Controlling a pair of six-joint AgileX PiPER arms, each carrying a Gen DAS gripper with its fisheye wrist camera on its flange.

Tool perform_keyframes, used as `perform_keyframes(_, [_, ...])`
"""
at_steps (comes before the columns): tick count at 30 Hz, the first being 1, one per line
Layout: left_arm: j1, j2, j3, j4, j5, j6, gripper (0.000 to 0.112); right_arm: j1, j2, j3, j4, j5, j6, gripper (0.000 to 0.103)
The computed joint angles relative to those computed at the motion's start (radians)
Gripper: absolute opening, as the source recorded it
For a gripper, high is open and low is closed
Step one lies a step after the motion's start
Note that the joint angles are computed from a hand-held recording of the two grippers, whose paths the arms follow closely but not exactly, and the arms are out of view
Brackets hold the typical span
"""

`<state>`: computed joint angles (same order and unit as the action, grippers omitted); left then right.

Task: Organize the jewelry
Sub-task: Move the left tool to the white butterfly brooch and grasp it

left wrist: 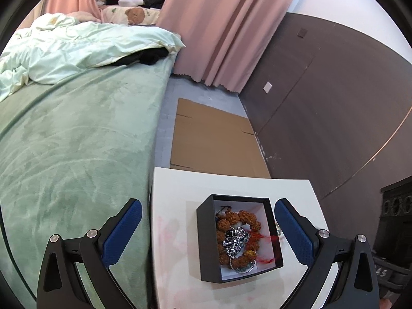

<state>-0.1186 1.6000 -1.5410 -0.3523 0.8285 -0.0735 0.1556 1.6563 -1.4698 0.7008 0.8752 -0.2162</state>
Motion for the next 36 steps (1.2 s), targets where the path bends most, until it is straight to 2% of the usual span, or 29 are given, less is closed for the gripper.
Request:
perform_keyframes(1, [-0.002,0.001,-0.001,0.001,0.000,-0.002,0.103,-0.005,-0.001,0.005,-0.011,0.000,0.012,0.022])
perform_keyframes(2, [-0.002,0.000,-0.001,-0.002,0.000,0.000,0.103,-0.009,-0.007,0.014,-0.025,-0.010,0.023,0.039])
perform_keyframes(3, [-0.001,-0.001,0.000,-0.007,-0.001,0.004,0.103,-0.018,-0.018,0.026,-0.032,-0.022,0.027,0.052])
perform_keyframes(4, [-0.007,-0.003,0.000,-0.002,-0.003,0.000,0.103,-0.027,-0.031,0.038,-0.032,-0.031,0.027,0.054])
perform_keyframes(11, [-0.061,-0.008,0.002,0.014,-0.022,-0.004,0.103,-0.128,-0.093,0.091,-0.016,-0.029,0.016,0.054])
perform_keyframes(16, [-0.128,-0.003,-0.010,0.034,-0.035,-0.007,0.102,-0.189,-0.114,0.082,-0.076,0.013,0.068,0.054])
perform_keyframes(20, [-0.209,0.015,-0.036,0.088,-0.050,-0.037,0.099,-0.266,-0.120,0.073,-0.046,0.059,0.034,0.054])
perform_keyframes(24, [-0.284,0.063,-0.098,0.158,-0.029,-0.077,0.096,-0.330,-0.101,0.051,-0.059,0.106,0.019,0.054])
perform_keyframes(31, [-0.371,0.155,-0.211,0.223,0.041,-0.123,0.082,-0.422,-0.086,0.029,-0.057,0.165,-0.003,0.054])
perform_keyframes(36, [-0.426,0.240,-0.358,0.292,0.125,-0.162,0.077,-0.496,-0.063,0.023,-0.019,0.207,-0.018,0.054])
